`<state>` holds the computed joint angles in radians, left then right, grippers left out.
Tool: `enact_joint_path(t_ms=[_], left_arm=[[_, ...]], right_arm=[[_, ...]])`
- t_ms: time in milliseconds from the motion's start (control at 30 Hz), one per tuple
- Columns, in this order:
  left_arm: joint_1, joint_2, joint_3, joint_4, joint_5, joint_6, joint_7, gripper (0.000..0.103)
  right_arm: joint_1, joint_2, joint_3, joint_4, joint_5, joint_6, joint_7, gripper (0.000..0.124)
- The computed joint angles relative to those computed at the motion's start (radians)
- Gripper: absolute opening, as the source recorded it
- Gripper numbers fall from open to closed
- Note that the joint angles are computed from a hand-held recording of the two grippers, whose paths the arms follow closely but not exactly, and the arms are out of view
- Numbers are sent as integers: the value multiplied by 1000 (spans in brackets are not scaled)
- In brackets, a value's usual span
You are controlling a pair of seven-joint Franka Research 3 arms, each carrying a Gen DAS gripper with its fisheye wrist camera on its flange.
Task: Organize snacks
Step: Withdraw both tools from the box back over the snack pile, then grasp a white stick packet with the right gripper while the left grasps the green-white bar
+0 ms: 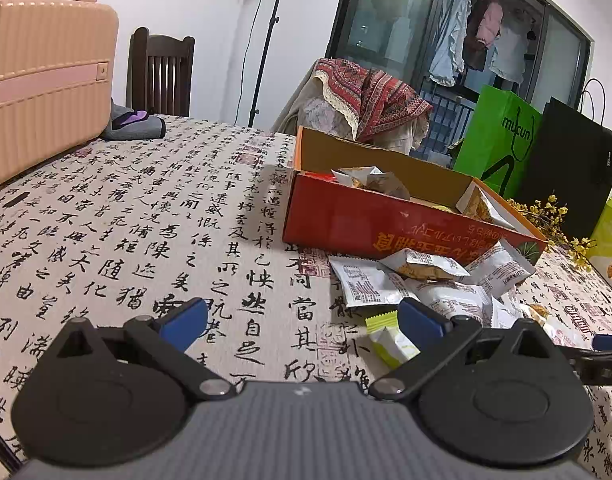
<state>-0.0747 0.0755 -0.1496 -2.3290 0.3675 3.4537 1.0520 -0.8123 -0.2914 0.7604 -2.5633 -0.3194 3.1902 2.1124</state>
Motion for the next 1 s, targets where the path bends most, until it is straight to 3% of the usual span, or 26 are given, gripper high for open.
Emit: enact_joint_path(t_ms=[67,133,267,567,600,800,867,933,1000], left_arm=[[5,0,-3,0,9,2,-10,103],[5,-1,-2,-2,9,5,-14,103],[35,2,-19,9,86,-5,-81,103],[15,5,-4,6,47,-1,-60,103],[19,4,-6,7,54,-3,-67,103],[43,7,-20,16,108,-12,-120,103],[44,6,-20,17,116,-13,-128,103],[44,6,-19,18,119,-13,-130,103],[39,6,-15,17,113,-13,-126,103]], right_arm=[[-66,28,65,32,-38,-31,47,103],[-37,60,37,21,3,17,31,103],[-141,30,140,0,-8,70,63,103],[-65,44,89,-18,83,102,-57,100],[-82,35,109,-22,96,106,-64,100],[-154,-38,202,-66,189,181,-103,61],[-168,-71,228,-83,215,201,-127,29],[-137,-77,207,-98,227,217,-158,11],[-139,-104,222,-124,256,270,-180,9]])
